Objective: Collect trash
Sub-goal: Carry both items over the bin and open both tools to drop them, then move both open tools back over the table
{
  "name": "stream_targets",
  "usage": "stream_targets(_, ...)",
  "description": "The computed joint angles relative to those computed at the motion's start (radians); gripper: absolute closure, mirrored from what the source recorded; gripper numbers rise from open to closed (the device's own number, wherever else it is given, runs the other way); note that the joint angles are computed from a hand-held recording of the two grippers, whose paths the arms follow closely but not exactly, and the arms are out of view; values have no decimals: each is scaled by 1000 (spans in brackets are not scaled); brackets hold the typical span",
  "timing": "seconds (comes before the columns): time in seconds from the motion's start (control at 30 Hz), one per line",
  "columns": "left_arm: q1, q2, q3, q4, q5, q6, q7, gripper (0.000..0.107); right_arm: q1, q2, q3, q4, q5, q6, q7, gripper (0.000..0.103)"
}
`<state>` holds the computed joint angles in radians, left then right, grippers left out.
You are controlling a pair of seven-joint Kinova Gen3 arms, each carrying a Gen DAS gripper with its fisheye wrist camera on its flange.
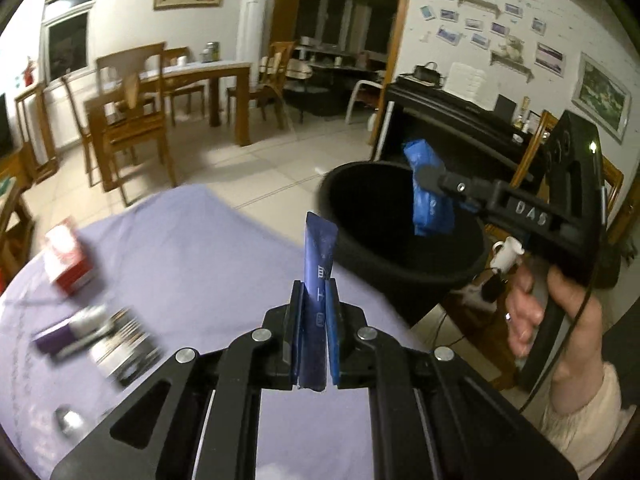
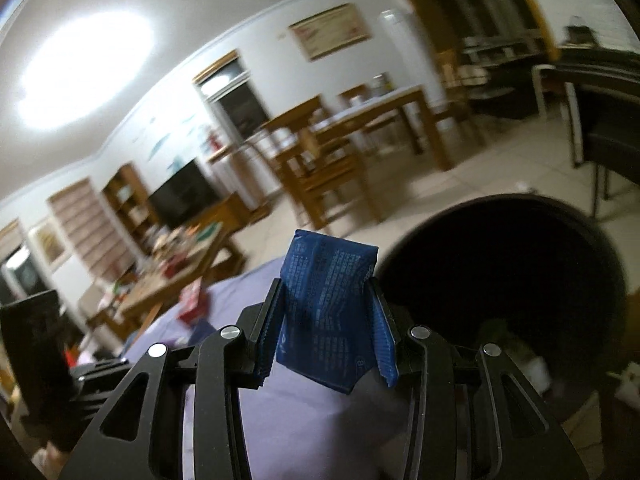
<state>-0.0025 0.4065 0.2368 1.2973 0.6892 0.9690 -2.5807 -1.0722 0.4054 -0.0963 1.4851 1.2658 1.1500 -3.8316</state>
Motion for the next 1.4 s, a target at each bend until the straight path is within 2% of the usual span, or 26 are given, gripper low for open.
stream_targets(0.07,59,19,8,-22,-22,-30,39,97,-5,-33,6,65,7,26,-66,62)
stream_targets(0.27,166,72,33,-78,-80,-64,130,96,24,-84,-39,179,-19,121,-165,62)
stream_targets(0.37,193,101,44,-104,-96,-70,169,96,51,-115,-66,250,-16,117,-235,62)
stream_targets(0.53,228,138,52,-141,-130,-80,232,96,87,-133,-100,308,-21,115,-291,62)
stream_targets(0.8,243,144,65,-136,-171,-102,246,96,126,-121,-106,322,-20,60,-311,62)
stream_targets(1.03,262,157,65,-157,-191,-97,269,94,128,-103,-93,282,-34,46,-282,62)
stream_targets(1.1,273,154,56,-158,-207,-108,281,93,126,-100,-87,288,-32,42,-306,55)
stream_targets(1.17,275,156,54,-167,-215,-104,293,82,118,-93,-87,286,-35,50,-322,49)
stream_targets(1.23,273,148,56,-153,-213,-123,296,34,115,-85,-84,283,-37,56,-327,42)
stream_targets(1.27,264,134,64,-128,-203,-155,282,26,112,-83,-83,284,-35,56,-334,41)
stream_targets(1.3,257,125,71,-112,-196,-173,268,23,112,-81,-81,285,-32,52,-335,41)
stream_targets(1.4,252,117,75,-106,-193,-174,266,23,111,-74,-78,277,-29,44,-329,41)
